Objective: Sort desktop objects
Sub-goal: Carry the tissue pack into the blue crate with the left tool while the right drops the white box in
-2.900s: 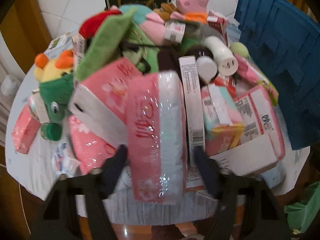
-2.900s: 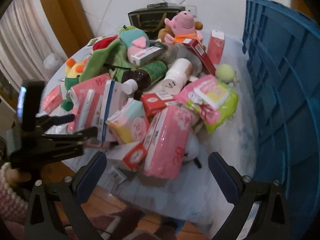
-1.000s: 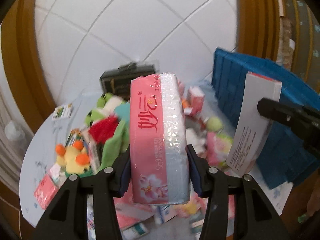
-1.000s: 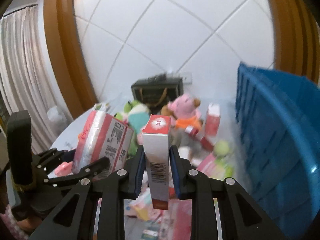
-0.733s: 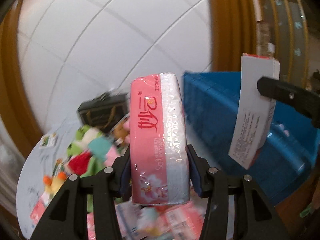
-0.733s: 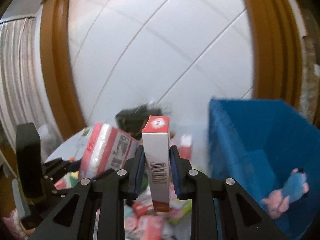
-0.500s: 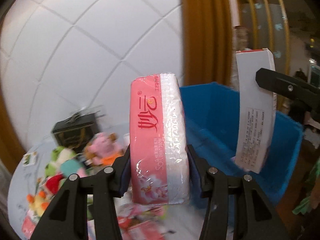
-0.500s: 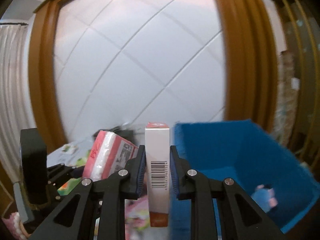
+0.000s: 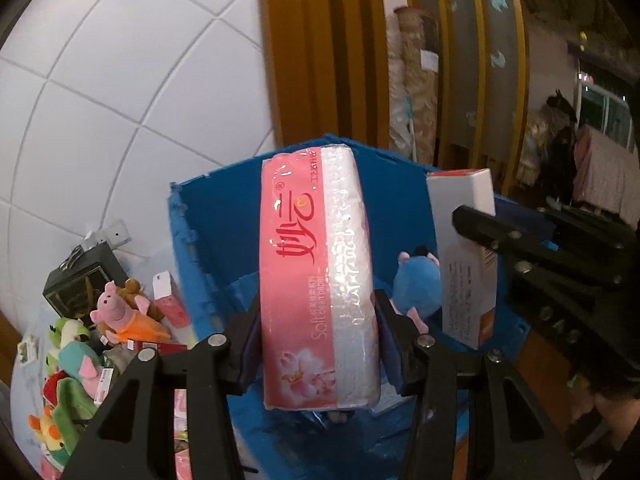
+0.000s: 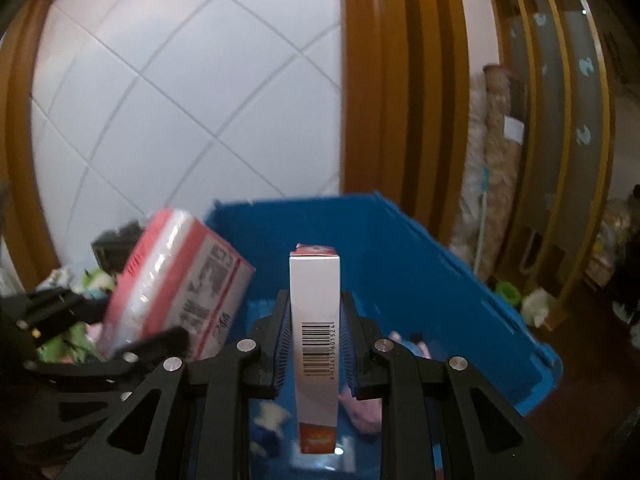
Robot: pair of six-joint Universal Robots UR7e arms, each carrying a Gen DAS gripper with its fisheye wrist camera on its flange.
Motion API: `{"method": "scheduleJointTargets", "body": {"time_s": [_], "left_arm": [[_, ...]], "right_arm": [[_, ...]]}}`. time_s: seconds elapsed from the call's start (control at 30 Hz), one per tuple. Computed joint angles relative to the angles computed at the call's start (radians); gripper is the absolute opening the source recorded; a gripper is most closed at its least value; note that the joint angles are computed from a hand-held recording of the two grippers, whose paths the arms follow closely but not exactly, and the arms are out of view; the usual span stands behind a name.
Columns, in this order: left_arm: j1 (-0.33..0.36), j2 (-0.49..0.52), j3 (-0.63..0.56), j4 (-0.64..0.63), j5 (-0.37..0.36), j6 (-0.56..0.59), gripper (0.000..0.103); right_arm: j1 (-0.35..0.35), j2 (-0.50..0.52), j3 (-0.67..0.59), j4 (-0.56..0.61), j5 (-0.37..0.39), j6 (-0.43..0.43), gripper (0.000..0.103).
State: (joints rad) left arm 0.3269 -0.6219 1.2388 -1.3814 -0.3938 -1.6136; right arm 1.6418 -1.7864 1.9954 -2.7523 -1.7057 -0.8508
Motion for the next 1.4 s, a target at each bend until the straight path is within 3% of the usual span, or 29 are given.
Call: {"method": "scheduleJointTargets", "body": {"time_s": [0.1, 0.37, 0.5, 0.73, 0.87, 1.0, 1.1, 1.2, 1.3, 1.37, 1.4], "left_arm": [[0.023, 0.026, -0.017, -0.084, -0.062, 0.071, 0.048], [0.052, 0.111, -0.119, 0.034, -0.147, -0.007, 0.049], [0.062, 0.110, -0.101, 0.012, -0.169, -0.013, 0.049], [0.057, 0.121, -0.134, 0.082, -0.151, -0.071, 0.050], [0.057, 0.125, -0.144, 0.096, -0.144, -0.073, 0.064], [0.054, 0.129, -0.151, 0.100, -0.137, -0.070, 0.066], [0.050, 0.128, -0.151, 0.106, -0.134, -0.075, 0.066], [0.045, 0.126, -0.151, 0.125, -0.127, -0.094, 0.066], [0.034, 0.114, -0.134, 0.131, -0.121, -0.112, 0.066], [0.027, 0.107, -0.127, 0.142, -0.114, -0.131, 0.066], [0.023, 0.102, -0.121, 0.145, -0.108, -0.140, 0.066]], "right_arm": [[-0.046, 0.014, -0.021, 0.032, 0.002, -0.026, 0.022], [-0.144, 0.039, -0.028, 0.066, 0.019, -0.099, 0.022], [-0.174, 0.046, -0.025, 0.059, 0.032, -0.110, 0.022], [-0.183, 0.062, -0.038, 0.070, 0.026, -0.109, 0.022], [-0.179, 0.076, -0.047, 0.060, 0.005, -0.102, 0.023], [-0.179, 0.081, -0.050, 0.043, -0.005, -0.097, 0.024], [-0.176, 0.080, -0.050, 0.031, -0.008, -0.089, 0.035], [-0.174, 0.076, -0.048, 0.021, -0.009, -0.088, 0.054], [-0.168, 0.066, -0.040, 0.006, -0.011, -0.090, 0.075], [-0.163, 0.058, -0.034, -0.003, -0.010, -0.091, 0.094], [-0.160, 0.052, -0.031, -0.007, -0.006, -0.091, 0.099]]}}
